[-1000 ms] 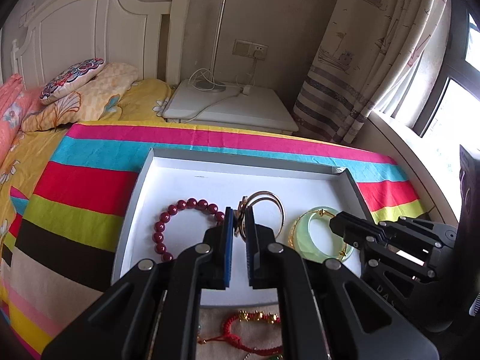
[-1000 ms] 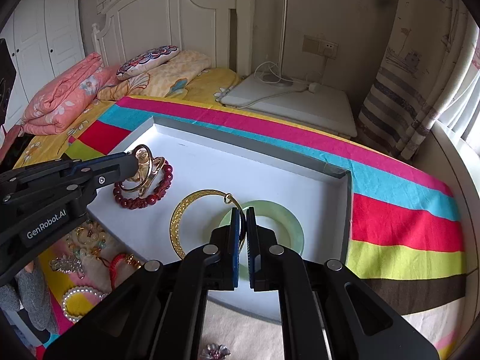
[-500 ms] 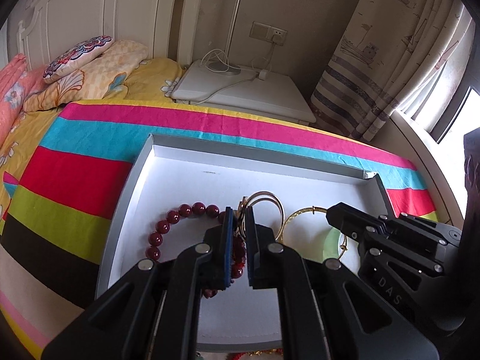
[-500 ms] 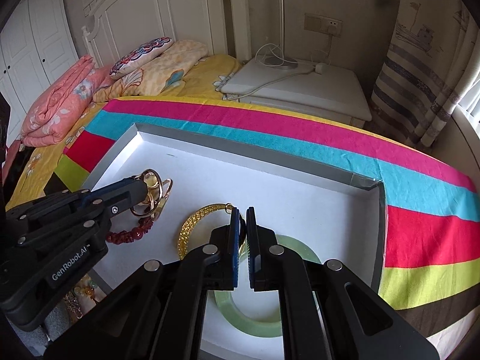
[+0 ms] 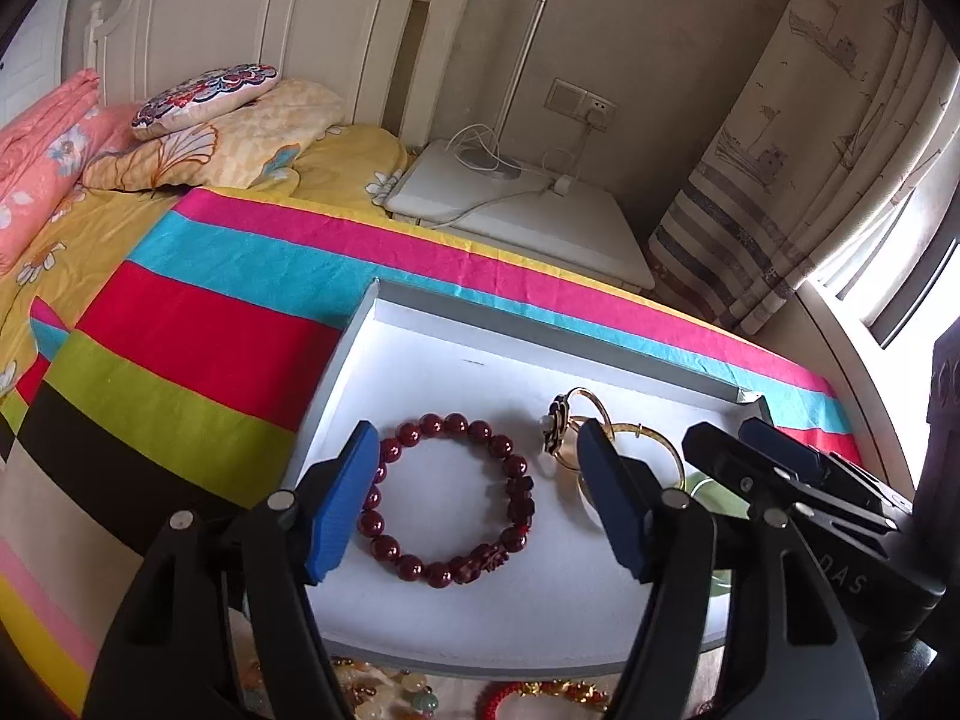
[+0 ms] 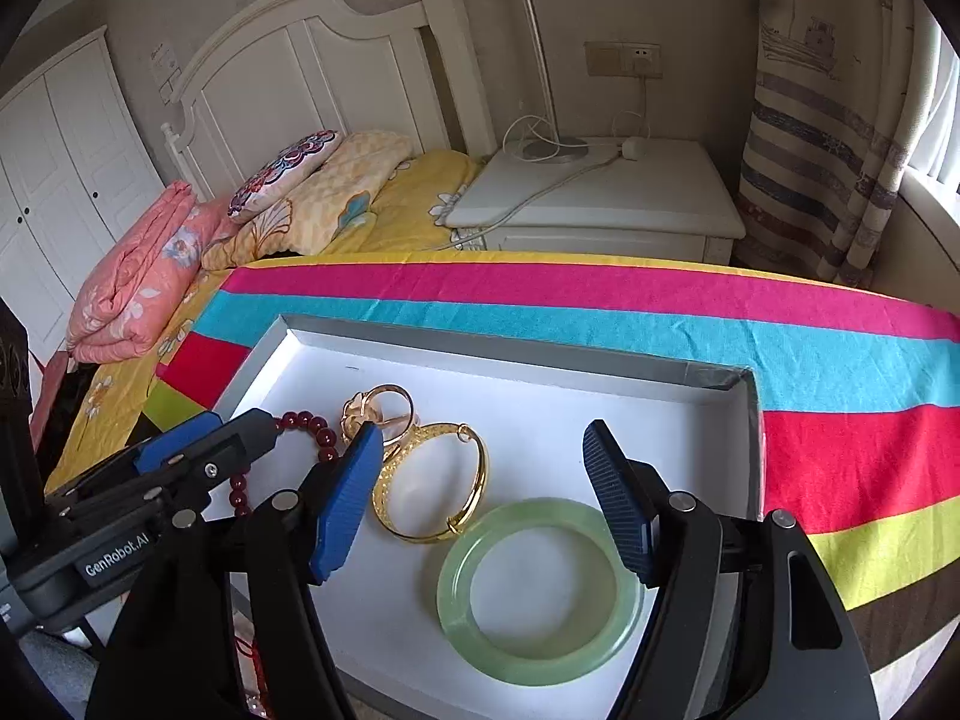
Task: Organize jewelry
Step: 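Lower both gold pieces into the white box and open both grippers, then lift both grippers out of the box back over the jewelry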
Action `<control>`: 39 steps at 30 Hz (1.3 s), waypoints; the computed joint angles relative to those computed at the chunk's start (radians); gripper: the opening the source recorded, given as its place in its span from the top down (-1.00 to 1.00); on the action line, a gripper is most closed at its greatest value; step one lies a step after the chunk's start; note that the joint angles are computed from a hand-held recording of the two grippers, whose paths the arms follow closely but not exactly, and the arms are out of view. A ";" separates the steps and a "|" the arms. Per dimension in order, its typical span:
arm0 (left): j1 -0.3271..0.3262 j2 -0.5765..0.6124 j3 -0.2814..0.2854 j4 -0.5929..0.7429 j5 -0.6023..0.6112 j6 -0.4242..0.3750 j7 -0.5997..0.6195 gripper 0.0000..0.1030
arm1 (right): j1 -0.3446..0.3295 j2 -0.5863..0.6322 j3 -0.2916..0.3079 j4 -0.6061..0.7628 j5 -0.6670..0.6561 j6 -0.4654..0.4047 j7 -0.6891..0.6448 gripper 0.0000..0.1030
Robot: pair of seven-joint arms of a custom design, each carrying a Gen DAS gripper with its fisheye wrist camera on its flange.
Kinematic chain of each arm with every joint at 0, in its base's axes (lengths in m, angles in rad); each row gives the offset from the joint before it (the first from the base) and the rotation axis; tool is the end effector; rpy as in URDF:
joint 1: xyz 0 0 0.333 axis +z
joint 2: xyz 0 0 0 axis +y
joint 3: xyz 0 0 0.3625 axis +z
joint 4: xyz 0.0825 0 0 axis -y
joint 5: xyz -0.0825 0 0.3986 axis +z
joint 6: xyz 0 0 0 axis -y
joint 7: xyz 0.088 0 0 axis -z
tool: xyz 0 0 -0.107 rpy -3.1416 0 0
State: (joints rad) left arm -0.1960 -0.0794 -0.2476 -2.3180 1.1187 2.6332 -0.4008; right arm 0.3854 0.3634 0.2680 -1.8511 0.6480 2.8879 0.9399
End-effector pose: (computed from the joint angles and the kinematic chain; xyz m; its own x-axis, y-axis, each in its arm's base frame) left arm 0.4698 -0.2498 0.4412 0.4723 -0.8418 0.2612 -0.5451 -0.5118 -0.6640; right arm 0.5909 0.3808 0.4356 0.6595 -0.7230 -0.2059 -0.6350 -0.3891 -0.6674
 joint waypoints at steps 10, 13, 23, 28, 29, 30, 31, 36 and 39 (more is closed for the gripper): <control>-0.031 -0.156 -0.055 -0.113 -0.049 -0.150 0.003 -0.82 | -0.088 -0.133 0.060 -0.133 0.245 0.036 -0.241 -0.32; -0.046 -0.222 -0.081 -0.169 -0.094 -0.180 0.007 -0.89 | -0.100 -0.192 0.053 -0.193 0.365 0.026 -0.362 -0.32; -0.136 -0.290 -0.172 -0.235 -0.262 -0.263 0.074 -0.92 | -0.029 -0.378 -0.051 -0.422 0.637 -0.010 -0.626 -0.36; -0.200 -0.269 -0.218 -0.218 -0.299 -0.343 0.112 -0.94 | 0.036 -0.476 -0.111 -0.543 0.768 -0.007 -0.762 -0.39; -0.212 -0.268 -0.220 -0.222 -0.303 -0.342 0.107 -0.94 | 0.045 -0.490 -0.119 -0.564 0.771 -0.010 -0.771 -0.38; -0.221 -0.269 -0.219 -0.228 -0.304 -0.332 0.101 -0.94 | 0.053 -0.501 -0.123 -0.585 0.765 -0.005 -0.776 -0.38; -0.229 -0.267 -0.219 -0.234 -0.304 -0.323 0.093 -0.94 | 0.061 -0.510 -0.126 -0.602 0.760 0.004 -0.782 -0.38; -0.250 -0.251 -0.210 -0.262 -0.305 -0.272 0.058 -0.94 | 0.102 -0.522 -0.126 -0.654 0.702 0.048 -0.785 -0.31; -0.239 -0.279 -0.213 -0.290 -0.265 -0.234 -0.005 -0.94 | 0.114 -0.505 -0.127 -0.657 0.646 0.061 -0.735 -0.18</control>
